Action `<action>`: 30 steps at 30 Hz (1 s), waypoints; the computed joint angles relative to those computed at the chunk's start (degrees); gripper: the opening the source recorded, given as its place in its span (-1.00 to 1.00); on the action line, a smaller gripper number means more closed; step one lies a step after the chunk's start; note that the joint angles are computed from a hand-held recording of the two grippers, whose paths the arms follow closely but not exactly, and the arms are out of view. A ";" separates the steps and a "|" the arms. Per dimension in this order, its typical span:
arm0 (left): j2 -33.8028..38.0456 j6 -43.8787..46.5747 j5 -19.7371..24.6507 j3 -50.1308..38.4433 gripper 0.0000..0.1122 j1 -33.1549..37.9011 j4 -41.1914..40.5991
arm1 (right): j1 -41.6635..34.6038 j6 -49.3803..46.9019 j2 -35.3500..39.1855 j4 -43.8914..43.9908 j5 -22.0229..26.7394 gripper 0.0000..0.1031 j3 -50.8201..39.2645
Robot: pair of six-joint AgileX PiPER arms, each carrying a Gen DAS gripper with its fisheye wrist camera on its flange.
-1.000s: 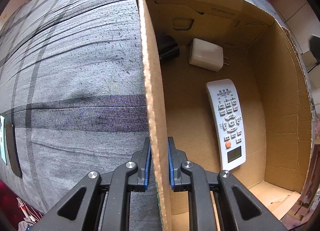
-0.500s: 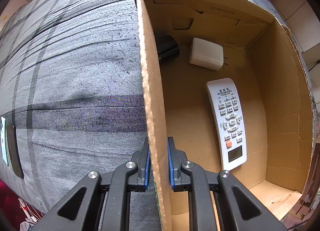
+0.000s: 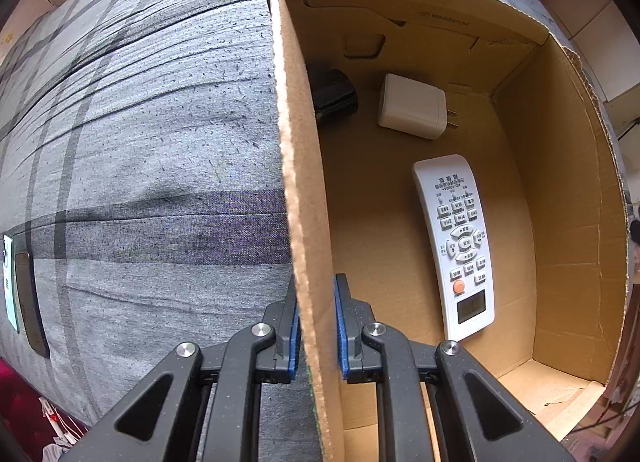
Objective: Organize rigid objects
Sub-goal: 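Move the right tool to the light-blue tube bottle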
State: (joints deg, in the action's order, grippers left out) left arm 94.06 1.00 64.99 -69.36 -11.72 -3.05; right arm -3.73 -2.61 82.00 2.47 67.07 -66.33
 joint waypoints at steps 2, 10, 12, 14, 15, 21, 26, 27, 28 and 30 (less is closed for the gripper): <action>0.00 0.00 0.00 0.00 -0.73 0.00 0.00 | -1.29 -2.07 0.11 0.53 -0.83 0.99 1.56; 0.05 -0.06 0.03 0.02 -0.73 -0.12 0.20 | -3.46 -7.52 1.37 0.53 -4.11 0.99 5.95; -0.01 -0.08 -0.08 0.20 -0.73 -0.04 0.15 | -3.30 -8.50 1.92 0.02 -5.09 0.99 7.05; -0.06 -0.09 -0.11 0.27 -0.73 0.09 0.02 | -3.33 -9.37 2.37 0.23 -5.68 0.99 7.75; -0.09 -0.02 -0.09 0.29 -0.73 0.18 -0.01 | -3.31 -9.74 2.67 0.36 -5.98 0.99 8.11; -0.12 0.01 -0.06 0.17 -0.73 -0.03 0.36 | -1.74 -11.48 5.43 0.16 -7.46 0.98 9.41; 0.04 -0.51 0.07 -0.13 -0.73 -0.30 0.26 | -0.19 -12.84 8.10 -0.01 -8.17 0.80 9.62; 0.02 -0.55 0.01 -0.06 -0.73 -0.24 0.23 | 0.21 -12.86 8.45 -0.15 -8.31 0.71 9.73; 0.04 -0.64 -0.13 0.04 -0.73 -0.29 0.25 | 0.50 -13.04 8.94 -0.28 -8.42 0.68 9.82; -0.08 -0.63 -0.21 0.16 -0.73 -0.24 0.24 | 1.06 -13.38 9.93 -0.17 -8.61 0.55 10.01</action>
